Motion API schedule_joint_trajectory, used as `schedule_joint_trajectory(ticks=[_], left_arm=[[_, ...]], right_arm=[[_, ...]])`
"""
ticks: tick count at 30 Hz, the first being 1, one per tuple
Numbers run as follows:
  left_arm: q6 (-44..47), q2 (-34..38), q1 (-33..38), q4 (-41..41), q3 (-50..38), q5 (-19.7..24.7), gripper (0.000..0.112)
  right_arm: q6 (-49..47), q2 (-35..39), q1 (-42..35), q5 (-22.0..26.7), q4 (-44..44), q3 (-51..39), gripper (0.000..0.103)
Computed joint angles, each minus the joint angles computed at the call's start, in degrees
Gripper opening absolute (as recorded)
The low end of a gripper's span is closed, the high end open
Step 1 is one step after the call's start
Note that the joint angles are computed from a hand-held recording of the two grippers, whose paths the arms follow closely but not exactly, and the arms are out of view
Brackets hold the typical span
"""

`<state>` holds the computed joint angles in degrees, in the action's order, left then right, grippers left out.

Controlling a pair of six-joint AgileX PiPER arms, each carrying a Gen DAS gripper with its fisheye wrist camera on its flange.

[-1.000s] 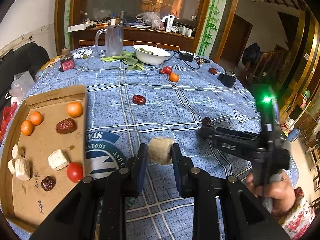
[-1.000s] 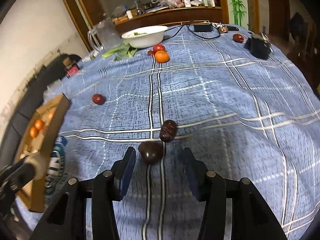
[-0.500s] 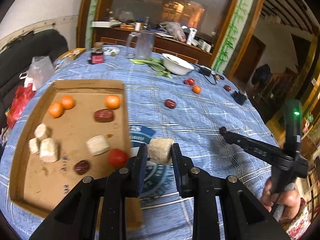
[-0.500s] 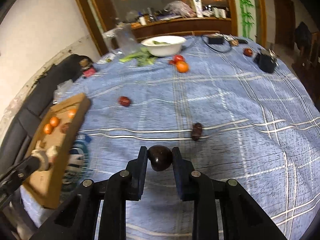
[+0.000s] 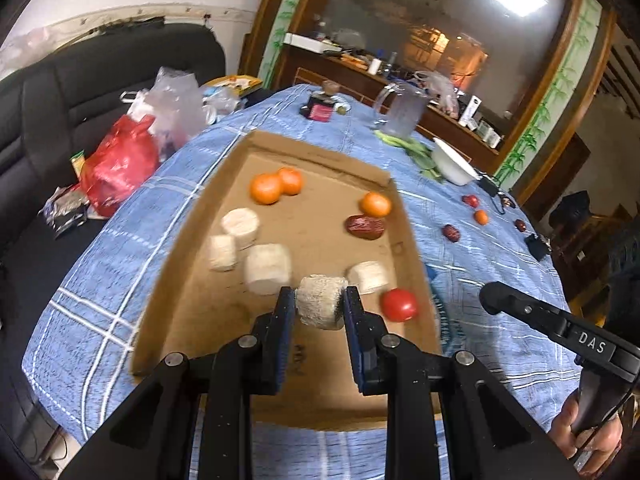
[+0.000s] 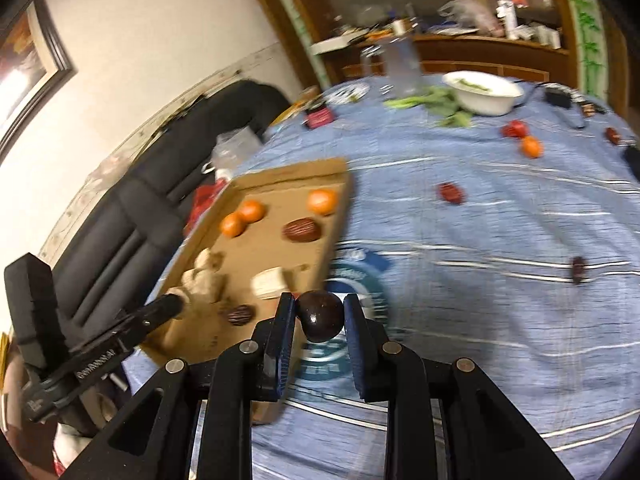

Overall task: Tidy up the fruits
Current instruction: 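Carry the yam piece into the tray with the left gripper while the right gripper places the date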

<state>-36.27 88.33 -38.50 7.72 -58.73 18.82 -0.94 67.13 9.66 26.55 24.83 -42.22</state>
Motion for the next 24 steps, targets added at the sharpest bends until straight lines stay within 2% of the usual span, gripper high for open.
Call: schedule_joint_trajectory(ticks=[3,7,13,24], left_arm=[[2.04,0.35,1.26,-1.50,1.37,-0.97,0.024],[4.79,1.29,2.22,-3.85,1.72,-1.88,0.024],[13.90,3.94,3.53,-12.71,1.29,-3.15,0.024],[11.42,7.11,3.75,-10.85,-0.60,-2.96,0.025]], right_arm=[[5.10,4.32,4.15,-2.27,-4.55,-1.77,0.027],[3.39,10.37,5.54,-2.74,-2.13,-5.23,0.027],[3.37,17.97,6.51,-1.75,-2.94,-12.66,0.027],[2.73,30.09,7.42,0.69,-3.49,-23.58,0.028]])
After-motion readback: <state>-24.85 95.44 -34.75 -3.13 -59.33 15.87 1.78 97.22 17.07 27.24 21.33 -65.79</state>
